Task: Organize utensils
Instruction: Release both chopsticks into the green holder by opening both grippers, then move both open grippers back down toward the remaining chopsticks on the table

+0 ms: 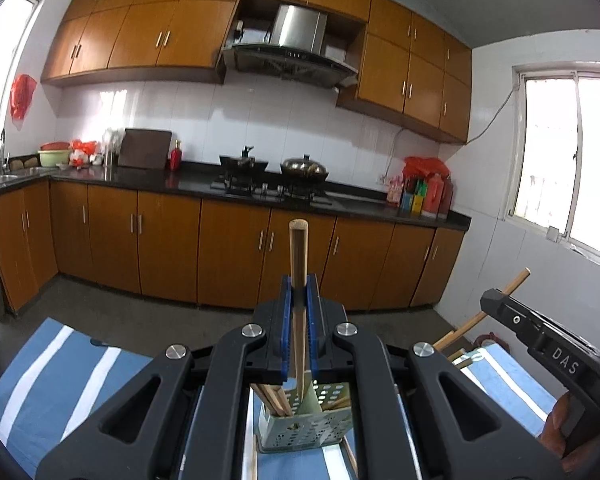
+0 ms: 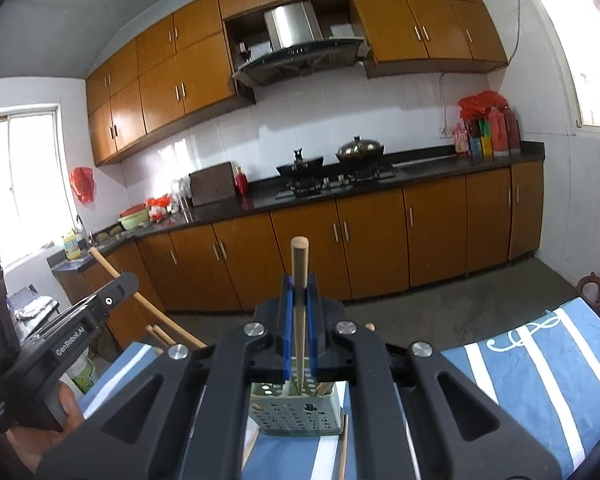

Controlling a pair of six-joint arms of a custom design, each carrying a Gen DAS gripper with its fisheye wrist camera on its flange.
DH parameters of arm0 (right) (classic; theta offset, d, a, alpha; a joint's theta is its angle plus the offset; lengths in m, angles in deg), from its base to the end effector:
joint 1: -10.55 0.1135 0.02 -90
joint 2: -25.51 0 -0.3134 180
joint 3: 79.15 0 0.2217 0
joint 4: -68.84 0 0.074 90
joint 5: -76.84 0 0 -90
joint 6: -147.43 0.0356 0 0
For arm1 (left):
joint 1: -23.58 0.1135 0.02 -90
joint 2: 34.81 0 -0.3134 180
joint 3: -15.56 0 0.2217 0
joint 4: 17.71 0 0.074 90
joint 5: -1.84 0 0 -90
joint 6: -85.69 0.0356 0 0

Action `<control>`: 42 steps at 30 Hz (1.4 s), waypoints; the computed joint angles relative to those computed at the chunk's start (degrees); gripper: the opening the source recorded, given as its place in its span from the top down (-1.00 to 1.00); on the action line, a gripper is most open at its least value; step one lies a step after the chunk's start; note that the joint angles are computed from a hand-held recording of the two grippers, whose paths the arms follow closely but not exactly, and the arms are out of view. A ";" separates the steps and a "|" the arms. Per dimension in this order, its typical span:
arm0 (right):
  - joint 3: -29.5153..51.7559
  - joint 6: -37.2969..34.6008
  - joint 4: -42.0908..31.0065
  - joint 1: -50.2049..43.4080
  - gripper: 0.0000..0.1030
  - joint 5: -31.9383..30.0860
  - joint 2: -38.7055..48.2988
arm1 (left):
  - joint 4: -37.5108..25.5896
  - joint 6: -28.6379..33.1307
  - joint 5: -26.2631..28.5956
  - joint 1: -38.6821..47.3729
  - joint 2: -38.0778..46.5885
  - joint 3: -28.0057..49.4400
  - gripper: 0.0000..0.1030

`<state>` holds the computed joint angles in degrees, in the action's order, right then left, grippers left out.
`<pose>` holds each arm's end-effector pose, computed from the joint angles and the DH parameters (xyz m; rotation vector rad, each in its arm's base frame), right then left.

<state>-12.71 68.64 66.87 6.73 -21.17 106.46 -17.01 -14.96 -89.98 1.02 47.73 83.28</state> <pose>0.2898 -0.0144 0.3365 0.1467 1.8555 0.2193 0.2774 -0.1140 0.3408 0.1676 1.8260 -0.3806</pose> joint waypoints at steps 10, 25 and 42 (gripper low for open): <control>0.05 0.19 -0.27 1.09 0.65 0.25 2.86 | -3.01 -0.71 4.02 1.58 2.14 0.60 0.86; -5.47 -0.14 0.40 -1.25 0.65 -0.42 -6.12 | -4.39 -2.14 4.66 1.62 -1.12 0.91 0.82; -10.71 -0.85 0.24 -4.46 0.65 -2.75 -11.60 | -3.15 -2.13 6.02 3.61 -3.53 -1.58 0.65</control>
